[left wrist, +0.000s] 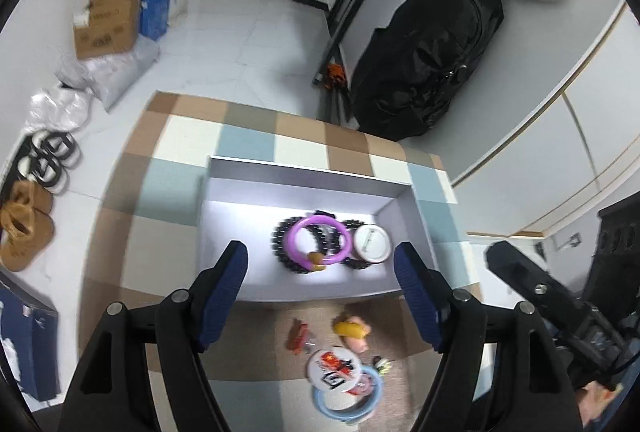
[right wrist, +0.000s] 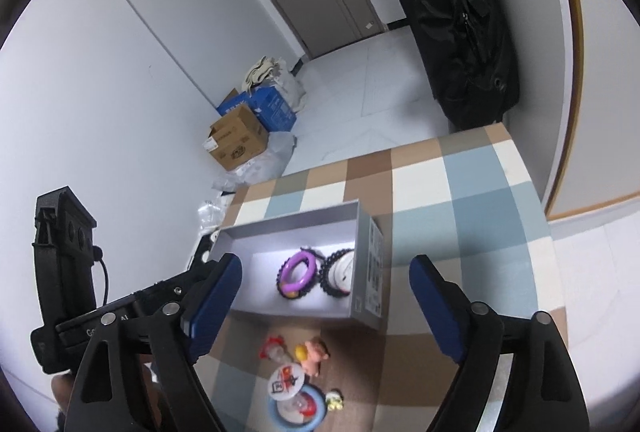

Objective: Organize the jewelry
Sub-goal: 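Move the left gripper down toward the yellow duck toy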

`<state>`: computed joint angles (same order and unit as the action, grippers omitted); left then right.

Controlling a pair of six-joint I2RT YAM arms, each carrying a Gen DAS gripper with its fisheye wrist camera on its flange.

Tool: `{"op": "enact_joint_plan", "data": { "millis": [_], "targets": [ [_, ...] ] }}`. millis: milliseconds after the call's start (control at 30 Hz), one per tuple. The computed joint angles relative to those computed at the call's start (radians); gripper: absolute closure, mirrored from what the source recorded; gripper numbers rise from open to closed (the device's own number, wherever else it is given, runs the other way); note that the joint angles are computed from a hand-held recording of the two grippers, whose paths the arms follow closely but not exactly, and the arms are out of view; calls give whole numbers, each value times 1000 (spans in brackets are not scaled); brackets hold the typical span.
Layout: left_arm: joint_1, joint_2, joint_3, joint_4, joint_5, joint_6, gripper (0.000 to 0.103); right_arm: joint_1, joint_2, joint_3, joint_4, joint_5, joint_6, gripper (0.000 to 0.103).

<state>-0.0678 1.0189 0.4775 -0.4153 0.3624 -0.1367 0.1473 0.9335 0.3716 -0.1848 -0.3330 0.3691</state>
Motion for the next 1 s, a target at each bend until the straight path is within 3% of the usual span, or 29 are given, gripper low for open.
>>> {"op": "enact_joint_plan", "data": {
  "millis": [67, 333, 633, 833, 1000],
  "targets": [
    [-19, -57, -28, 5, -48, -1, 19, 4, -31, -7, -21, 5, -1, 5],
    [-60, -205, -108, -17, -137, 27, 19, 68, -171, -60, -75, 82, 16, 0],
    [-107, -297, -165, -60, -206, 28, 19, 150, -207, -108, -96, 155, 36, 0],
    [-82, -292, -196, -56, -173, 31, 19, 183, -227, -128, -120, 186, 54, 0],
    [-22, -178, -202, -26, -97, 45, 19, 183, -219, -144, -120, 170, 68, 0]
  ]
}}
